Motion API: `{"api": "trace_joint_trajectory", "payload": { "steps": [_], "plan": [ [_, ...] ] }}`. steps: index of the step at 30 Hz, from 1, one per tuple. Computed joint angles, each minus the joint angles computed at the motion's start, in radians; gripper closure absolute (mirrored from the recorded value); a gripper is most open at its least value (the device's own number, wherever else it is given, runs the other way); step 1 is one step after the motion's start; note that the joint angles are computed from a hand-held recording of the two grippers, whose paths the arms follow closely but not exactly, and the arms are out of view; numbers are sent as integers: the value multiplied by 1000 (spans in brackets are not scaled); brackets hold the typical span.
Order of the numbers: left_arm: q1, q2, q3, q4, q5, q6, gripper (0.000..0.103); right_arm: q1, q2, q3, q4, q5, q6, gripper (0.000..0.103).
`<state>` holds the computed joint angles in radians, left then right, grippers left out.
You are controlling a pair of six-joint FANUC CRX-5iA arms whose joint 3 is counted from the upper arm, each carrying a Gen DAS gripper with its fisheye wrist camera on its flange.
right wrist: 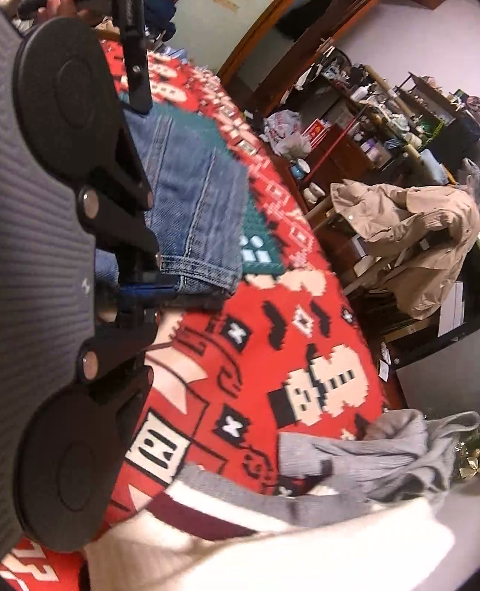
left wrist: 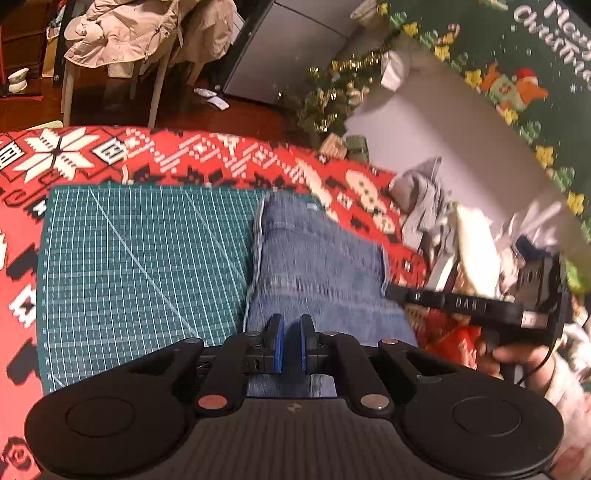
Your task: Fold clothes
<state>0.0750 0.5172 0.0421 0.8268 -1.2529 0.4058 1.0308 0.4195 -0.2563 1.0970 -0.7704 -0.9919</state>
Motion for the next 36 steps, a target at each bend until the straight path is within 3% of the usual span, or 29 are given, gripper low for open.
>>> {"api": "trace_joint_trajectory", "payload": {
  "steps": [3,8,15,18,22,23,24,25,30,36],
  "plan": [
    [5,-9,-15,-9,-1,-12,96,9,0,4,-2,-22,-17,103],
    [2,-13,-30,-42,28,-36,96,18,19,37,-62,-45,86,101],
    [6,8,-43,-39,21,-11,98,71,-21,18,-50,-128,-4,91],
    [7,8,-46,-34,20,-4,99,97,-58,-35,7,-96,-112,86],
    [2,2,-44,-45,24,1,99,130,-41,-17,-47,-64,-87,76],
    [1,2,-41,-48,23,8,99,133,-34,-15,-54,-52,-90,76],
    [1,-1,-40,-51,21,10,99,138,-26,-9,-49,-58,-95,84],
    [1,-6,-40,-52,19,9,99,144,-18,-3,-44,-67,-101,102],
    [28,-51,-66,-22,-23,-30,98,195,27,115,-116,-230,56,102],
    [37,-91,-95,-84,-21,-62,97,207,31,139,-220,-273,80,103]
  ]
}}
